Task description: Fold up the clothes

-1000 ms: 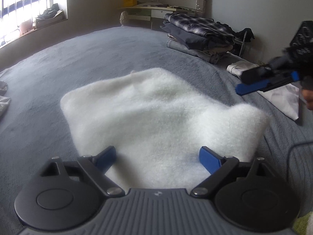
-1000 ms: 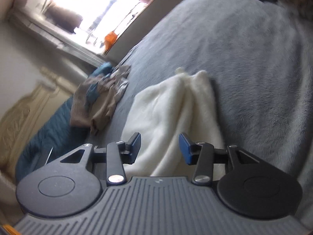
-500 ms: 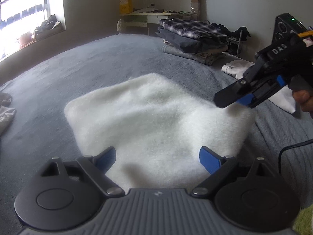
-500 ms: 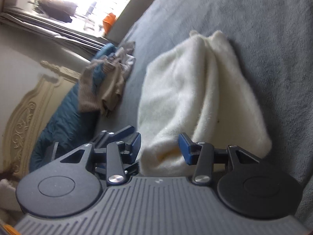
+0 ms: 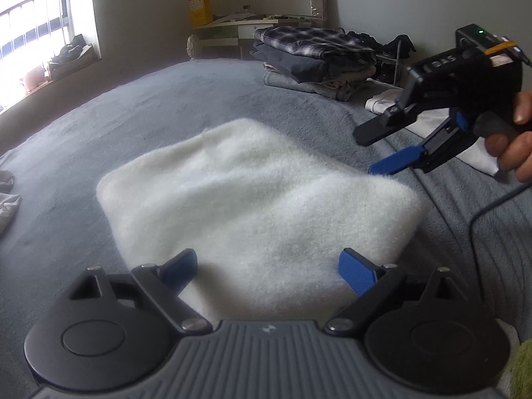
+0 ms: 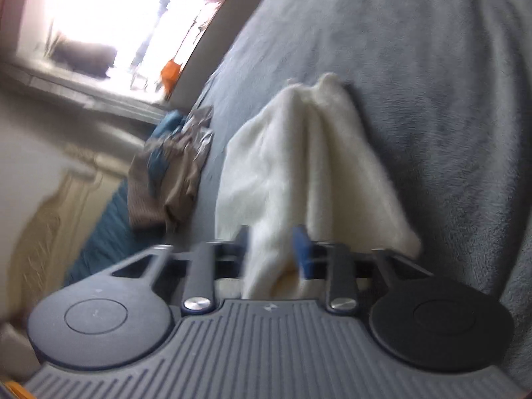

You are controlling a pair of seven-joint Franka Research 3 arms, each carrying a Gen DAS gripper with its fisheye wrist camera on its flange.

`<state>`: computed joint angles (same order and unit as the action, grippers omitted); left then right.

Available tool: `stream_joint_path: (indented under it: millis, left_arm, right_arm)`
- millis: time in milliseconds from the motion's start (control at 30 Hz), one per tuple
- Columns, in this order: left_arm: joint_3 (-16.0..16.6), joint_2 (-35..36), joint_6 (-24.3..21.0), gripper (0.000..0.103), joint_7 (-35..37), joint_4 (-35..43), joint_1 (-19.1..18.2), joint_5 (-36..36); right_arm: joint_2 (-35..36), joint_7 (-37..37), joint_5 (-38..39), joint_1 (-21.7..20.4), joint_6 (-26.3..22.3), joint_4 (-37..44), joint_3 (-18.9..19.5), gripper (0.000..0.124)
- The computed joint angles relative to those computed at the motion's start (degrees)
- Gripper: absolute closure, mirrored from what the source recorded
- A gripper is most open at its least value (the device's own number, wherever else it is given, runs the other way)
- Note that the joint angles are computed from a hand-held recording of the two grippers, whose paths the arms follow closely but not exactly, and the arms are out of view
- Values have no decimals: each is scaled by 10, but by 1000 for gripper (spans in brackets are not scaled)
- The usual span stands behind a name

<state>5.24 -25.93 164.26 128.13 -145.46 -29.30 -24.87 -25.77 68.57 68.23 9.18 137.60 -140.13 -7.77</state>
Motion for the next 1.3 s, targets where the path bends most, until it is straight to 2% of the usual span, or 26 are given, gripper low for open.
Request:
stream_joint_path:
  millis: [133,233,333,367,400,500,600,700,733,833,933,1033,1100,1200,1233,1300]
  left_arm:
    - [-3,0,3,9,-1,-2,1,2]
    - [-4,2,5,9,-4,-2,3,5]
    - [-9,3,12,7,-15,-6,4,8]
    - [-13,3,19,6,-17,-10,4,13]
    - [-16,4,26,6,-19,-14,4,18]
    - [-7,4,52,7,-24,-20,-11,20]
    - [38,3,94,9,1,-13,-74,-4]
    - [69,16,141,8,26,-5,-123,9]
    - [72,22,139,8,20,-1,-127,17]
    - [72,32,88,9,-2,10,-123,24]
    - [97,18,91,10,38,7,-151,-15]
    - [140,1,113,10,77,9,-197,-59]
    - [134,6,149,9,65,5,-189,-62]
    - [83,38,118,9,-6,16,-111,5]
    - [83,43,111,9,1,16,-109,-4]
    - [90,43,133,9,16,0,-122,-11]
  right_arm:
    - [44,33,-30,-2,-19,31,6,67]
    - [72,18,-21,4,-44,53,8,66]
    - [97,10,-49,3,-56,79,23,65]
    - [103,11,-63,2,-55,85,28,69]
    - [108,13,-77,1,-54,91,33,78]
    - [110,-3,-100,4,-42,101,42,96]
    - [97,-73,-65,16,-18,109,38,99]
    - [89,-150,-21,24,-7,119,27,99]
    - [88,-170,-16,24,-6,120,24,99]
    - [99,-204,-25,12,-5,110,16,99]
    - [121,-161,-2,-7,-26,91,5,100]
    - [113,-205,63,-13,-32,76,2,100]
    - [111,-230,77,-17,-38,80,4,100]
    - [118,-245,65,-27,-55,94,3,100]
    - [121,-250,63,-31,-61,97,1,100]
    - [132,-261,60,-37,-66,101,1,100]
